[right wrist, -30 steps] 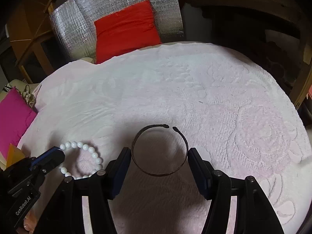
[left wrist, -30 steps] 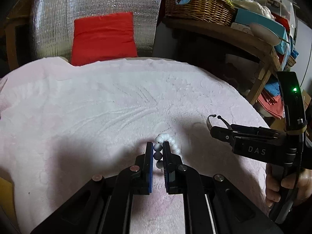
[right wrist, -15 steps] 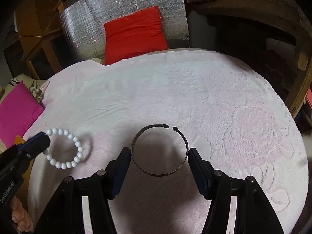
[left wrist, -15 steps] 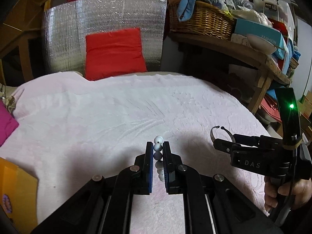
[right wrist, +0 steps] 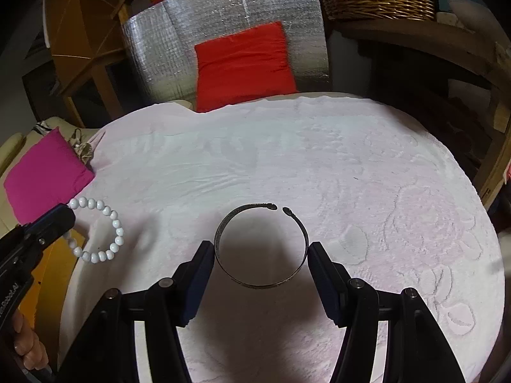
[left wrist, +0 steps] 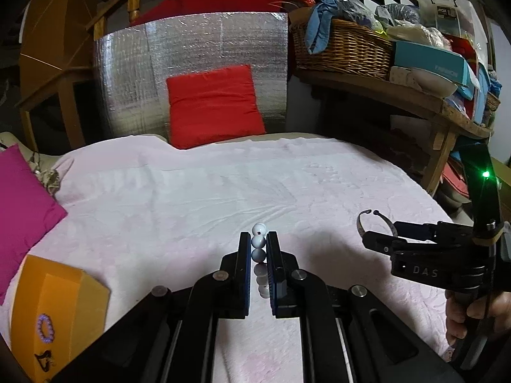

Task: Organize jewelry
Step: 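Carry the white bracelet to the orange box with the left tool while the right tool carries the bangle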

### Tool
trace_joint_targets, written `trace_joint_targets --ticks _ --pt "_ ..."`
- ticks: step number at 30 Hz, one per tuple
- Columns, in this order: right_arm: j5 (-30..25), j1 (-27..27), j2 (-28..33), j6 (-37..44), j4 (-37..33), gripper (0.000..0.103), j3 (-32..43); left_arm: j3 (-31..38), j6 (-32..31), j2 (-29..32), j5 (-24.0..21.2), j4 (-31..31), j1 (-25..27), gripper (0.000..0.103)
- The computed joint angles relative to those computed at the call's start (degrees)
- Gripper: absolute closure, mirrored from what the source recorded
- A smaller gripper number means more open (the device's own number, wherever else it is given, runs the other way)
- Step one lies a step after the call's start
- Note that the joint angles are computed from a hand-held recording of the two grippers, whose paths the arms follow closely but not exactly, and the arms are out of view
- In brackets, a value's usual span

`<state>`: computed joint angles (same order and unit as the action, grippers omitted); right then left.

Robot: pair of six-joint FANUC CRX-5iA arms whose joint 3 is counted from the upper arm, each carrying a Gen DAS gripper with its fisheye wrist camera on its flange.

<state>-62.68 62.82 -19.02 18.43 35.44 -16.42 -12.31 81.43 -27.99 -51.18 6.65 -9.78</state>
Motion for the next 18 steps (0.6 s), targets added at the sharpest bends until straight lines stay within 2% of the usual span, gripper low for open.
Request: trace_joint_targets --ticks 10,18 --pt "1.27 2.02 -0.15 0.43 -0.77 0.039 0.34 -0.64 5.30 -4.37 -4.22 -5.40 1.59 0.094" --pt "2.71 4.39 1.04 0.16 -0.53 0.039 1.08 -0.96 4.68 -8.43 -7.18 -6.22 5.25 0.094"
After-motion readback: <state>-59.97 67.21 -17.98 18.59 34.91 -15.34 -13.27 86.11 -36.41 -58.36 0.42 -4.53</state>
